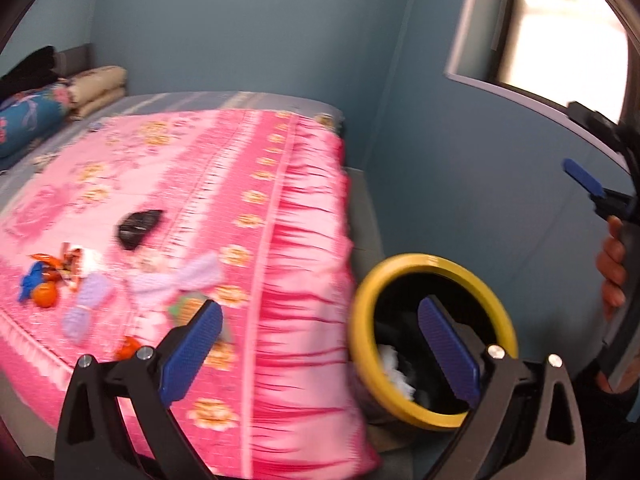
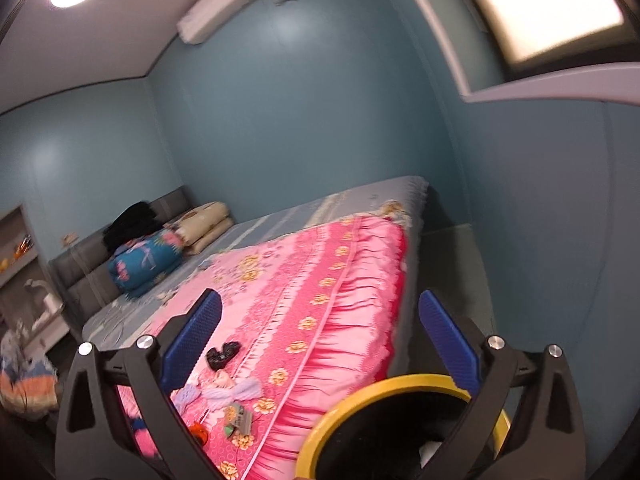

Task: Collect trash
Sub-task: 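Open both tools to drop the bag and tissue into the bin, then grasp the blue glove with the left tool while the right tool grasps the green noodle packet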

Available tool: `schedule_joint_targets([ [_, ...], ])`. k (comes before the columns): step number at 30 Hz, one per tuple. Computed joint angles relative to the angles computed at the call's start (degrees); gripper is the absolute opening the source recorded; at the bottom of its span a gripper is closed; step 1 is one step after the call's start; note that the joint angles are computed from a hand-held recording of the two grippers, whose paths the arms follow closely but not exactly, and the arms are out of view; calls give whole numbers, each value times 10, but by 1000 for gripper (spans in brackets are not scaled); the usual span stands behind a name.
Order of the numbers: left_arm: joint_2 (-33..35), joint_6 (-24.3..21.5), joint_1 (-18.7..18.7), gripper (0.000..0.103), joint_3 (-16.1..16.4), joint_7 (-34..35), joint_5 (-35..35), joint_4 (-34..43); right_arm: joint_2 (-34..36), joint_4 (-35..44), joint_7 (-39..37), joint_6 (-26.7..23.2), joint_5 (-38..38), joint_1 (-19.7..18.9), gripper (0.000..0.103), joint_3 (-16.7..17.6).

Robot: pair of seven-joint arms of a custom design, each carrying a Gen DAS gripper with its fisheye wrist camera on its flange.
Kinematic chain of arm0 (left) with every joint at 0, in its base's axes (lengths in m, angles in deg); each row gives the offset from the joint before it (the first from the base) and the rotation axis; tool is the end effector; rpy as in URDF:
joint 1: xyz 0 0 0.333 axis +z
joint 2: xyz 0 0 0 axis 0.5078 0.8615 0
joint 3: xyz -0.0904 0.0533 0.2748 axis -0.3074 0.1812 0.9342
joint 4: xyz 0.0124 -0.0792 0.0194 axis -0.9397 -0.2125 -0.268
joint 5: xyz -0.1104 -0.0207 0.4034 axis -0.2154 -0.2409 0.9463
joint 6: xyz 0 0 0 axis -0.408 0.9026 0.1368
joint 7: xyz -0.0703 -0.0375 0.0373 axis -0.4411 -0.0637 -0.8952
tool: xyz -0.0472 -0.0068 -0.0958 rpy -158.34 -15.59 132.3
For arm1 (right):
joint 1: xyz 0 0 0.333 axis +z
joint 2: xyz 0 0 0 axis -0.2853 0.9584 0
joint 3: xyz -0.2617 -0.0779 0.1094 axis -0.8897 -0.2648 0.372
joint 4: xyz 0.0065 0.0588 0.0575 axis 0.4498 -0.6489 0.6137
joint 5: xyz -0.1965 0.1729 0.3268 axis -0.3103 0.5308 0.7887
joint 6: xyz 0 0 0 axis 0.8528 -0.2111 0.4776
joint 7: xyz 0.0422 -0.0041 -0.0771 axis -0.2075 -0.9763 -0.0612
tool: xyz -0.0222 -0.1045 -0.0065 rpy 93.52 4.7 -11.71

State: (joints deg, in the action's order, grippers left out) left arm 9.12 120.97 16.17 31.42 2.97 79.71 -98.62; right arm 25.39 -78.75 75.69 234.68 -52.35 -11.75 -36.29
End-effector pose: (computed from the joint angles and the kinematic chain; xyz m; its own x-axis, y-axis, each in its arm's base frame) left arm 0.4834 -0.3080 0.5593 -0.3443 -0.9212 0.1810 -0.6449 0.0920 -0.7587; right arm 0.3955 0.1024 0.6602 -0.0001 -0.9347 -0.3554 -0.2864 0.3405 -0.8956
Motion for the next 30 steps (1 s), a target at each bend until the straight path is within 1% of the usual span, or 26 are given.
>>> schedule_joint_targets([
  [1, -7, -2, 16, 95, -2, -21, 19, -4, 12, 7, -11, 7, -1, 12, 95, -6],
  [2, -13, -2, 24, 95, -2, -30, 27, -8, 32, 19, -28, 16, -3, 32, 95, -14],
  [4, -24, 1, 42, 95, -2, -51, 43, -18, 59, 36, -52, 20, -4, 55, 95, -19],
  [7, -43, 5, 75, 95, -4, -86, 70, -34, 95, 59, -77, 32, -6, 71, 95, -13],
  [8, -49, 2, 85, 95, -2, -94, 76, -39, 116, 75, -83, 33, -11, 69, 95, -1],
  [9, -54, 1, 91, 95, 0, -98, 77, -44, 125, 80, -86, 37, -13, 69, 95, 3],
  [11, -67, 0, 105, 95, 6, -103, 81, -58, 148, 95, -100, 41, -13, 84, 95, 3],
  [13, -81, 5, 123, 95, 7, -107, 91, -74, 173, 112, -128, 40, -4, 125, 95, -19],
  [14, -88, 12, 127, 95, 12, -101, 91, -84, 190, 121, -145, 50, 4, 144, 95, -28],
  [17, -108, 30, 149, 95, 20, -87, 91, -116, 225, 150, -148, 34, 2, 134, 95, -1],
  [18, -112, 32, 155, 95, 22, -81, 89, -123, 232, 152, -152, 33, 5, 138, 95, -1],
  [19, -114, 33, 165, 95, 18, -82, 91, -129, 243, 159, -167, 29, 17, 158, 95, -15],
  [20, -118, 35, 177, 95, 16, -83, 93, -136, 257, 168, -199, 25, 43, 198, 95, -44],
  [21, -121, 38, 186, 95, 18, -81, 92, -145, 272, 178, -235, 19, 78, 218, 95, -54],
  [22, -123, 41, 186, 95, 25, -74, 85, -153, 288, 189, -235, 11, 74, 217, 95, -50],
  [23, -121, 43, 185, 95, 31, -65, 77, -156, 296, 193, -222, 10, 58, 197, 95, -30],
  [24, -120, 45, 185, 95, 41, -54, 68, -162, 311, 202, -179, 10, 4, 157, 95, 8],
  [25, -121, 47, 187, 95, 45, -46, 62, -168, 319, 206, -148, 10, -33, 121, 95, 42],
  [26, -118, 49, 183, 95, 58, -29, 50, -173, 330, 214, -121, 4, -69, 104, 95, 61],
  [27, -115, 49, 184, 95, 65, -18, 41, -176, 348, 228, -105, -7, -96, 101, 95, 71],
  [29, -107, 49, 198, 95, 64, -12, 33, -177, 378, 250, -108, -33, -104, 120, 95, 65],
  [30, -102, 49, 200, 95, 68, -7, 26, -177, 387, 254, -121, -39, -91, 132, 95, 57],
])
